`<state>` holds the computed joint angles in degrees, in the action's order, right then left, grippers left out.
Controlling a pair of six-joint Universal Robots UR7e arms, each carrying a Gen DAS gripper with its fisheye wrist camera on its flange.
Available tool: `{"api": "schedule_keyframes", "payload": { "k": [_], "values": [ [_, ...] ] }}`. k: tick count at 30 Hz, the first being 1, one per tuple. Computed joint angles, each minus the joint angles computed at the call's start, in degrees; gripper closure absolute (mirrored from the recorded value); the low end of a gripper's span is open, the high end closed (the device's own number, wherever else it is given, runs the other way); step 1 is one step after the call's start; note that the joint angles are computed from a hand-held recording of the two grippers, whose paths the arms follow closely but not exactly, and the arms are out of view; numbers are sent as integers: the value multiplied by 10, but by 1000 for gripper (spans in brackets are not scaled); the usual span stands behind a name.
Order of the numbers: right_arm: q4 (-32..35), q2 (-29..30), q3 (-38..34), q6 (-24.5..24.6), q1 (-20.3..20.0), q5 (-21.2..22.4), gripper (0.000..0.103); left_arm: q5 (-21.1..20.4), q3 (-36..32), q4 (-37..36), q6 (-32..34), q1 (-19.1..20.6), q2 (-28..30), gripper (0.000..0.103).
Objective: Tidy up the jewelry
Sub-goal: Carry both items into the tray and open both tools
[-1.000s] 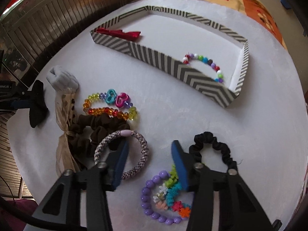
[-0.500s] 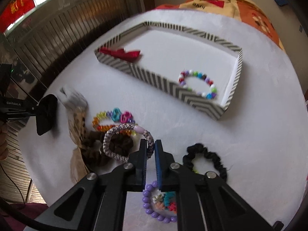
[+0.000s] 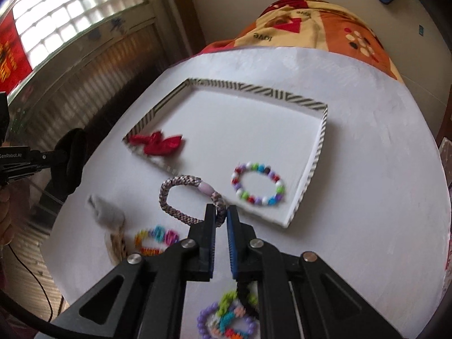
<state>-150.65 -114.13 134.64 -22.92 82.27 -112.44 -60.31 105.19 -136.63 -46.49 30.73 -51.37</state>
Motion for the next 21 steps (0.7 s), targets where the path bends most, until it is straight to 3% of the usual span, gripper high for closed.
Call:
{"api": "schedule_keyframes", "payload": {
  "k": [14, 21],
  "values": [
    [-23, 168, -80, 52, -19, -14, 95, -3, -227, 78, 100, 73, 187, 103],
    [-13, 218, -97, 66, -19, -20, 95, -5, -289, 119, 117, 99, 240, 103]
  ]
}}
